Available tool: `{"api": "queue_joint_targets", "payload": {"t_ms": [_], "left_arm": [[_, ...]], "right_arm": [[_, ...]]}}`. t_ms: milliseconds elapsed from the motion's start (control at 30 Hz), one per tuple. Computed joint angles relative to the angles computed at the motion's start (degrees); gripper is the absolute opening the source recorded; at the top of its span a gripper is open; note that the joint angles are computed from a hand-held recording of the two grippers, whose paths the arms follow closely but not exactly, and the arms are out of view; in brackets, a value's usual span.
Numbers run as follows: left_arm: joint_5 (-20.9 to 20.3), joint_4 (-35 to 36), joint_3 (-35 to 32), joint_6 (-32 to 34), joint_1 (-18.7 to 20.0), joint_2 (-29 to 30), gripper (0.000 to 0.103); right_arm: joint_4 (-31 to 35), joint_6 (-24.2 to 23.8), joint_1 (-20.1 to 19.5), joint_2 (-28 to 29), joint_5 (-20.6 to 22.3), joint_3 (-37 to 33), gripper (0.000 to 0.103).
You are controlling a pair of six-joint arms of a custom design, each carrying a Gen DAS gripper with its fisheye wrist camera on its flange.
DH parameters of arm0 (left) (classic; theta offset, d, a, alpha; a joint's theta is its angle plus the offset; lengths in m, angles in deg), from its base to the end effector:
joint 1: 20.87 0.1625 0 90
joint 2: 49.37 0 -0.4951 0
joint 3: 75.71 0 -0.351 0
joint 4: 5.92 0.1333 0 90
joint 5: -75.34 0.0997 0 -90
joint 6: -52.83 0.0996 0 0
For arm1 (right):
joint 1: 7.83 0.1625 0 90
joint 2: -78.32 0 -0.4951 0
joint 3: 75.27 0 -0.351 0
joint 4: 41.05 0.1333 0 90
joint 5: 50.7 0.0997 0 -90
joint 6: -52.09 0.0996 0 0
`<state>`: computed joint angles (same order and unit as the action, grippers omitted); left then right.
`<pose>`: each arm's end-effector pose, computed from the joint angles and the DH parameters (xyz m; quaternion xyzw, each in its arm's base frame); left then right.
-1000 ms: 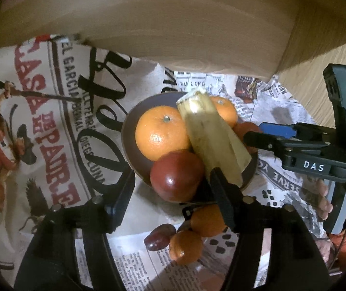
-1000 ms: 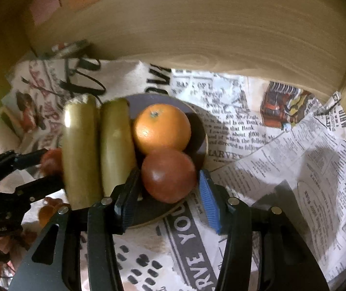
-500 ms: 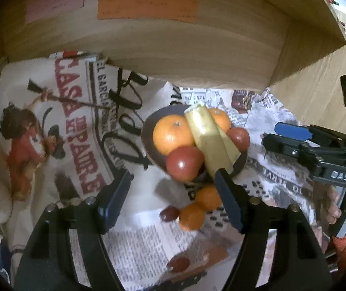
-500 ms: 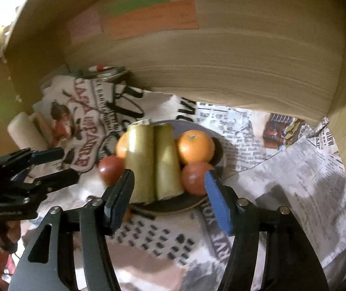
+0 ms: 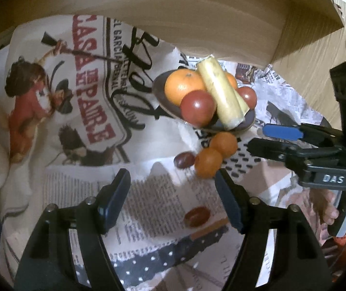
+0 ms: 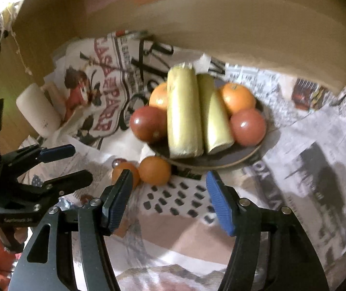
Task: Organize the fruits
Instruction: 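Grasp a small mandarin with the right gripper while the left gripper grasps another mandarin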
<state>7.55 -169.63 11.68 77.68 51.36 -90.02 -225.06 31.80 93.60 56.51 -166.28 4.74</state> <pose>-0.0651 -0.7634 0.1924 0.3049 0.9053 -0.2168 0.2011 0.2427 -0.7447 0.0336 0.1881 -0.9112 0.2826 0.2332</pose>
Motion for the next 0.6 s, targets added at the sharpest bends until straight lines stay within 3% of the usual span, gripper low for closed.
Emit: {"api": "queue_joint_targets", "payload": {"t_ms": [367,600], "left_arm": [[-3.98,1.34,0.30,0.53,1.43,-0.34,0.070],[-5.57,3.98,-0.47,1.67,1.29,0.43,0.048]], "right_arm": [[5.24,4.55,-0.12,2.74,-0.79,-4.43,0.056],[6.79,5.81,-0.57,3.09,0.27,-5.83,0.054]]}}
